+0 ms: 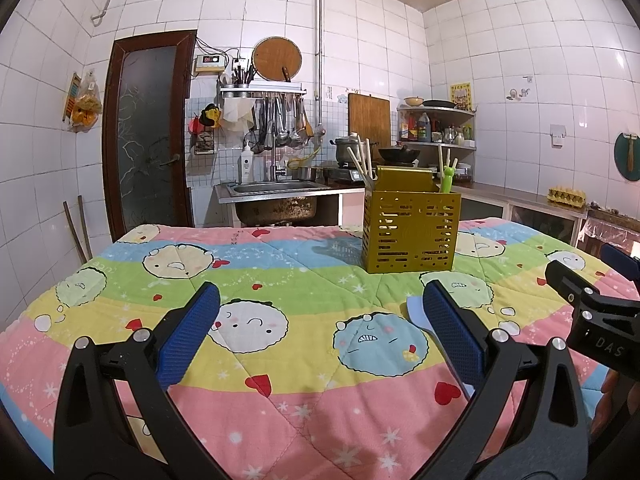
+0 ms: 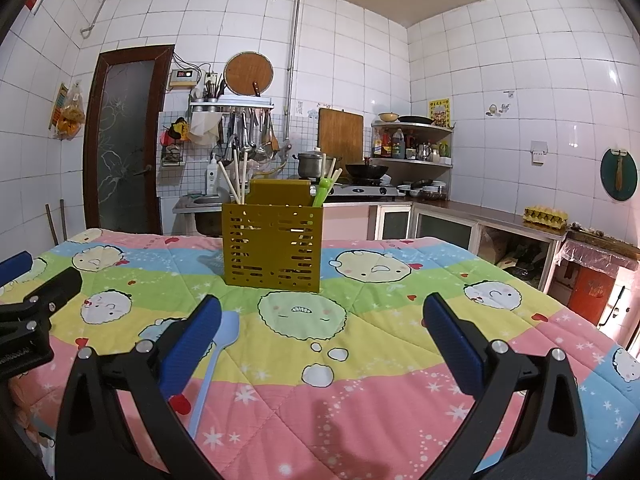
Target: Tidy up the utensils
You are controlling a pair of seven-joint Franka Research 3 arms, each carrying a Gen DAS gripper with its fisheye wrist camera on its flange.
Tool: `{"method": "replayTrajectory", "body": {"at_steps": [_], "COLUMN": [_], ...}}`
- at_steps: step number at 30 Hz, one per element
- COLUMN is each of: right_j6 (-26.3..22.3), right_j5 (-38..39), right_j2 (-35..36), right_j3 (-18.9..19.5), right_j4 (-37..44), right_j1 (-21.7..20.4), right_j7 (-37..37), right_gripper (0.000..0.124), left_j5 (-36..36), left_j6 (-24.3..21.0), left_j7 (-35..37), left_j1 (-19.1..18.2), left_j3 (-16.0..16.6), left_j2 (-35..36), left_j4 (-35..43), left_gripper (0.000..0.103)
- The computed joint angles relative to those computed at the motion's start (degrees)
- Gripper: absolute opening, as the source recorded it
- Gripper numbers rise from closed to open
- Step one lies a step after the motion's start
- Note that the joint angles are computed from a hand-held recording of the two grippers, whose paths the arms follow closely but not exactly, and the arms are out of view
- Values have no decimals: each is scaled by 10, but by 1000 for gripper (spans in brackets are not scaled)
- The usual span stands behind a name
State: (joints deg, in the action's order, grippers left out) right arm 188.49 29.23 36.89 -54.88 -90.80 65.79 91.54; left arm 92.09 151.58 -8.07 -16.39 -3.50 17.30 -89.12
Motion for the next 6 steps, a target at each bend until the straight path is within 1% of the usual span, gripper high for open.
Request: {"method": "replayTrajectory", "body": {"at_steps": [6], "right_j6": [-1], "right_j5": [3], "right_j2": [5], "right_j3": [-11], "right_j4": [-2], "right_j1": [9], "right_j7": [3], "right_gripper": [99], "left_j5": [1], "left_j6": [-1], "left_j7": [-5], "left_j1": [0], "left_j3": [0], "left_j2": [-2], "left_j4": [-2], "left_gripper": [98]}}
